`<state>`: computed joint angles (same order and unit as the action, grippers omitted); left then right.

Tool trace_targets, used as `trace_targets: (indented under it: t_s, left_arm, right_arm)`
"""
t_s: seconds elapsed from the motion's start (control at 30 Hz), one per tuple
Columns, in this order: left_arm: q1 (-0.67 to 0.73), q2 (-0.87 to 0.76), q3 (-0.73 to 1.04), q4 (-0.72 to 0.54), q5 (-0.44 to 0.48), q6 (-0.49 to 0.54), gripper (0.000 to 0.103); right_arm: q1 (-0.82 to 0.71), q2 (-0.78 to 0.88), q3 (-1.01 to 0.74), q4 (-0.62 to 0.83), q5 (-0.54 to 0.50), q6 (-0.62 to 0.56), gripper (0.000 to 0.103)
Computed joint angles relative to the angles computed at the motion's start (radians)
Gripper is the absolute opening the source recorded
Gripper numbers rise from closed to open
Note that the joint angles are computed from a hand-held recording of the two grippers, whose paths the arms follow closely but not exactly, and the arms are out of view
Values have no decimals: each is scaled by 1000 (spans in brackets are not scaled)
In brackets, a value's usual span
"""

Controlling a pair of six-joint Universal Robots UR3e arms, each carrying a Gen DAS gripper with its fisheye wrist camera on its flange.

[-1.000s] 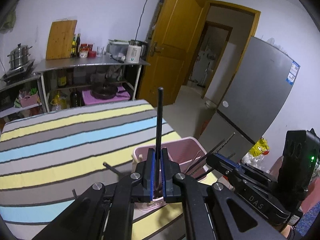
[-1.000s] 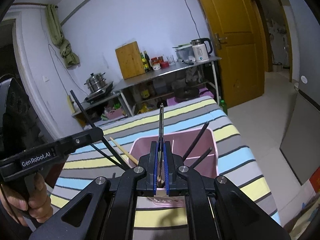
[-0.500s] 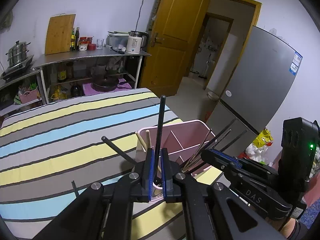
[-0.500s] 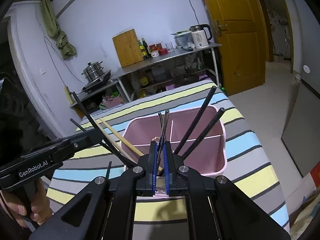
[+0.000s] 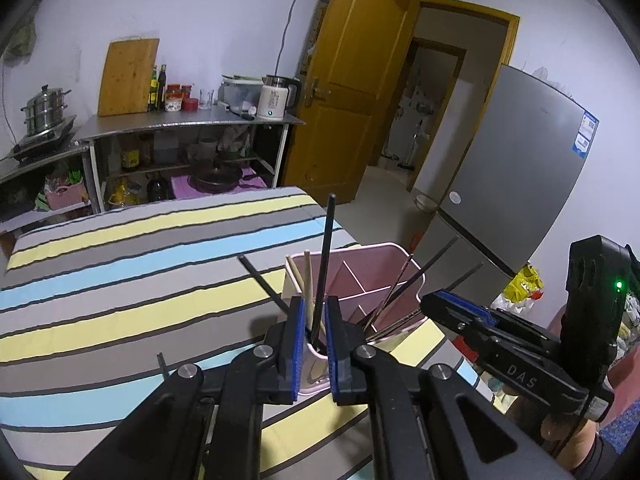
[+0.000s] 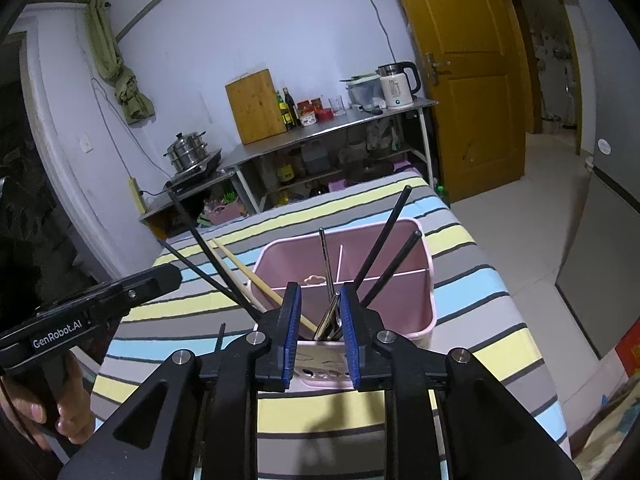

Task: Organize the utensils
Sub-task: 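Open both tools and move them back over the remaining black chopsticks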

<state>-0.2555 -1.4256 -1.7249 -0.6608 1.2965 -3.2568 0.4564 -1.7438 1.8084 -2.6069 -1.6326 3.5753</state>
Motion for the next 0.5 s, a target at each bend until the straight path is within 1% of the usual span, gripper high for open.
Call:
trace_targets:
  t_s: [0.17, 0.33, 0.4, 0.5]
  left_arm:
    - [34, 122, -86, -10, 4, 20, 10]
    - [96, 261, -199, -42, -8, 47, 18]
    - [130, 317, -247, -65, -19, 58, 18]
    - [209, 408, -320, -121, -62, 85, 18]
  right_arm:
    - [44, -29, 7, -6, -34, 9, 22]
    - [108, -26, 13, -18, -62, 12, 22]
    - [127, -18, 19, -24, -56, 13, 22]
    - [159, 3, 21, -30, -59, 19, 22]
